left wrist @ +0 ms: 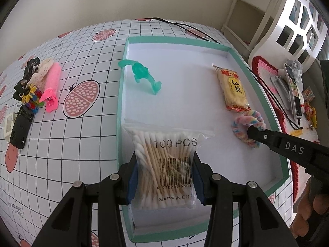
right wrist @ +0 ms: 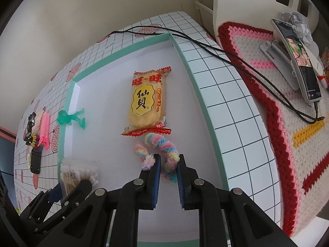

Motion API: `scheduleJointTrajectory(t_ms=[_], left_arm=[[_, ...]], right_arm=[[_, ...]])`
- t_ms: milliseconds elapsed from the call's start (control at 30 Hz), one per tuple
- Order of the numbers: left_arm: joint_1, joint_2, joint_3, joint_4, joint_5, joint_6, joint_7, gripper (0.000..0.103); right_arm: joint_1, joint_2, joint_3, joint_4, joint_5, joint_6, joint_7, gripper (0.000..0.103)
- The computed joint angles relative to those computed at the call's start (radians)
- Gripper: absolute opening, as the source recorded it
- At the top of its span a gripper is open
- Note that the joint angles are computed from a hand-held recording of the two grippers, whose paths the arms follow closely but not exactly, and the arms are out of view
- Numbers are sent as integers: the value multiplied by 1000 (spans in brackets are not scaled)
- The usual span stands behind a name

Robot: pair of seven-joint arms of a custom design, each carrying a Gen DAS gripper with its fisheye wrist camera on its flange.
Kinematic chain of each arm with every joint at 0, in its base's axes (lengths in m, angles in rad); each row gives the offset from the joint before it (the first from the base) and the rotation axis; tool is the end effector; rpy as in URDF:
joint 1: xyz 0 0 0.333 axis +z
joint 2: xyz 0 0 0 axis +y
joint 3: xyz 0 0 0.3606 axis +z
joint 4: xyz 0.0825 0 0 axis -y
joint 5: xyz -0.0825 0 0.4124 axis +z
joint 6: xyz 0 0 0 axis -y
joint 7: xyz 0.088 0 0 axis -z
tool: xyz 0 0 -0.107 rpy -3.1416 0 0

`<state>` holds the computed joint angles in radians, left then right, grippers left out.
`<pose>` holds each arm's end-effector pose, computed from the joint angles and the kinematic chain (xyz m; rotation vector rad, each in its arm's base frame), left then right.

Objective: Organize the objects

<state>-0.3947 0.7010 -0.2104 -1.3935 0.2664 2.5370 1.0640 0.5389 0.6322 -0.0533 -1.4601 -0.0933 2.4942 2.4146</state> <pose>0.6963 -0.4308 0.3703 -1.8297 2.2434 -0.6332 0.7037 0.3829 0.3777 -1.6543 2.1936 -0.2050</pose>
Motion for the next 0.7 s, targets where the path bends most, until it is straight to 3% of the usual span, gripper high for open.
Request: scheduleJointTrajectory(t_ms=[567,700], left_arm=[[1,-4,-4,6,-13,3,14,54],[1,-16,4,-10,-6,30,-6,55]], right_arm=[[18,-2,-21,-4,-36,28,27,19],[19,-6,-22,-10,-44,29,33,27]])
